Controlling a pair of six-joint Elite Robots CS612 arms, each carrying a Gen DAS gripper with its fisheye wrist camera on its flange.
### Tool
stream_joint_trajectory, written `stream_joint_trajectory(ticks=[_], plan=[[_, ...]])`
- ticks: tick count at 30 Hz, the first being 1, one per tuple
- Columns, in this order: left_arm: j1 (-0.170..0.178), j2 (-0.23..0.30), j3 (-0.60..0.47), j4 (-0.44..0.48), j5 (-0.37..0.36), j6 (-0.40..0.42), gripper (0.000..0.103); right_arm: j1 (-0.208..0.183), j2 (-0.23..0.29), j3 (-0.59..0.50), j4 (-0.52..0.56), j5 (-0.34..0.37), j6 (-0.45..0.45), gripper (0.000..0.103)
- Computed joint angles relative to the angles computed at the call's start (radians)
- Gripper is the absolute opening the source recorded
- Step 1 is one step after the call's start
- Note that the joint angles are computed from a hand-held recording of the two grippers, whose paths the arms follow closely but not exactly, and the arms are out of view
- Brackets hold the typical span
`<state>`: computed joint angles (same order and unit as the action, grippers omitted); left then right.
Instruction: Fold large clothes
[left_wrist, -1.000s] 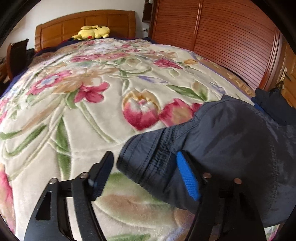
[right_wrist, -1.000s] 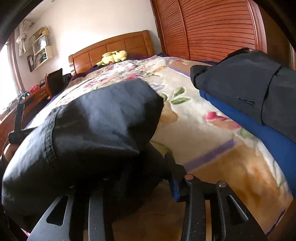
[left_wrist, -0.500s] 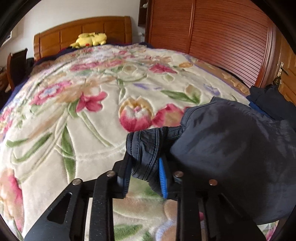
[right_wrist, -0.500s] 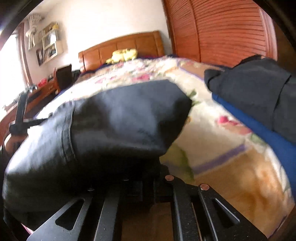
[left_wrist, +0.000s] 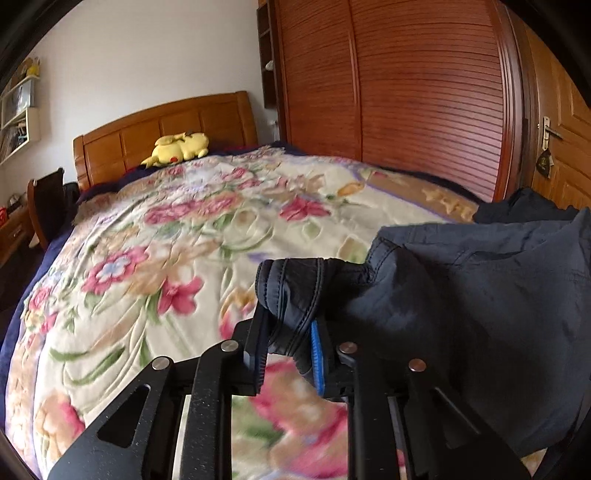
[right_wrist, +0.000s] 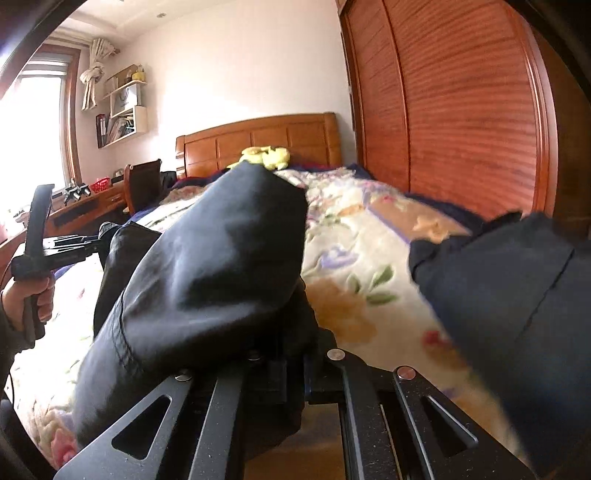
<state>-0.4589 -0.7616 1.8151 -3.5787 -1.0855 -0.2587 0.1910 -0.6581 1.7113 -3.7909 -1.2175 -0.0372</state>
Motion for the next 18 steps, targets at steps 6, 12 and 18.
stream_joint_trajectory(ticks=[6, 12, 18], plan=[[-0.033, 0.009, -0.121, 0.043, 0.001, 0.051, 0.020, -0.039, -0.050, 0.031, -0.045, -0.031, -0.053, 0.004], [-0.066, 0.043, -0.306, 0.109, -0.054, 0.135, 0.019, -0.113, -0.108, 0.075, -0.111, -0.103, -0.043, 0.004], [-0.114, 0.143, -0.583, 0.228, -0.131, 0.228, 0.019, -0.183, -0.153, 0.130, -0.142, -0.231, -0.052, 0.004]])
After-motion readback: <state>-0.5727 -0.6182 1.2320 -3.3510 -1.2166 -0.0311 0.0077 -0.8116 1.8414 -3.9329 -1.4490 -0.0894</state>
